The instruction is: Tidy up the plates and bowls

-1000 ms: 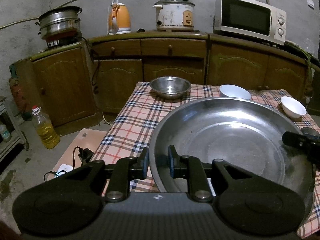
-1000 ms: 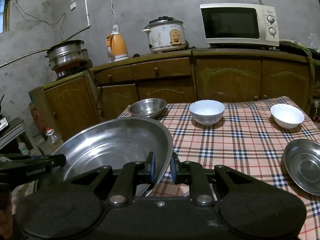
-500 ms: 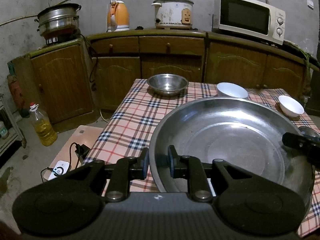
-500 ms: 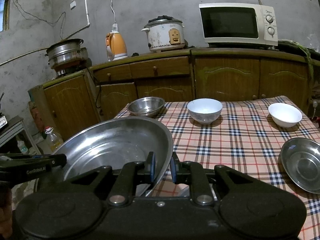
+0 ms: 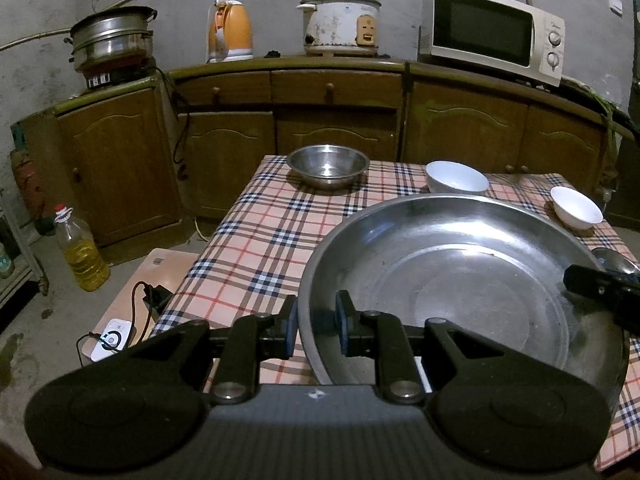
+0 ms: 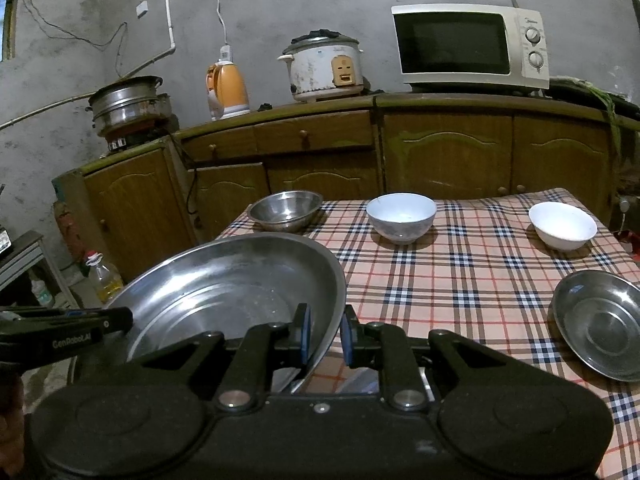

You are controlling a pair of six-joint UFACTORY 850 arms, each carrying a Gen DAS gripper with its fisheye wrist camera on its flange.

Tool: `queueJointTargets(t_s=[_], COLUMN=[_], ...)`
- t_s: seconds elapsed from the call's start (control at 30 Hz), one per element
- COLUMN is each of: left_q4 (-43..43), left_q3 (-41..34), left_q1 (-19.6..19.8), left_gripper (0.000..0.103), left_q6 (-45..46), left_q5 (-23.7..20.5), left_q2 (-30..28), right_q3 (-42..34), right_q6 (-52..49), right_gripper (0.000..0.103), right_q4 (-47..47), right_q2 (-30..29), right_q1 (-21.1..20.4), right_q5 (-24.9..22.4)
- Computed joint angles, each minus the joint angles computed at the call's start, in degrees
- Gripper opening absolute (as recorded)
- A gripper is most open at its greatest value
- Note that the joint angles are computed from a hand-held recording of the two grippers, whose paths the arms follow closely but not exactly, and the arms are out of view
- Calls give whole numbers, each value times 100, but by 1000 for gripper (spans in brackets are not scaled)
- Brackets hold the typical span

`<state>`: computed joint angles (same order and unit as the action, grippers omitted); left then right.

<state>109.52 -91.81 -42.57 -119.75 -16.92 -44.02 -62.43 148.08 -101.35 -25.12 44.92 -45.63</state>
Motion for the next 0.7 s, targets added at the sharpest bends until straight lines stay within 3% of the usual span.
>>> queueJointTargets(t_s=[0.7], left_q4=[250], left_q3=[36], left_q1=[-68], left_gripper=[20], left_q6=[-175], left_q5=[157], left_q2=[2], right_q3=[314], right_q6=[68], right_gripper=[21], right_q4=[146], right_q2=[197], right_q1=[65], right_q5=[-148])
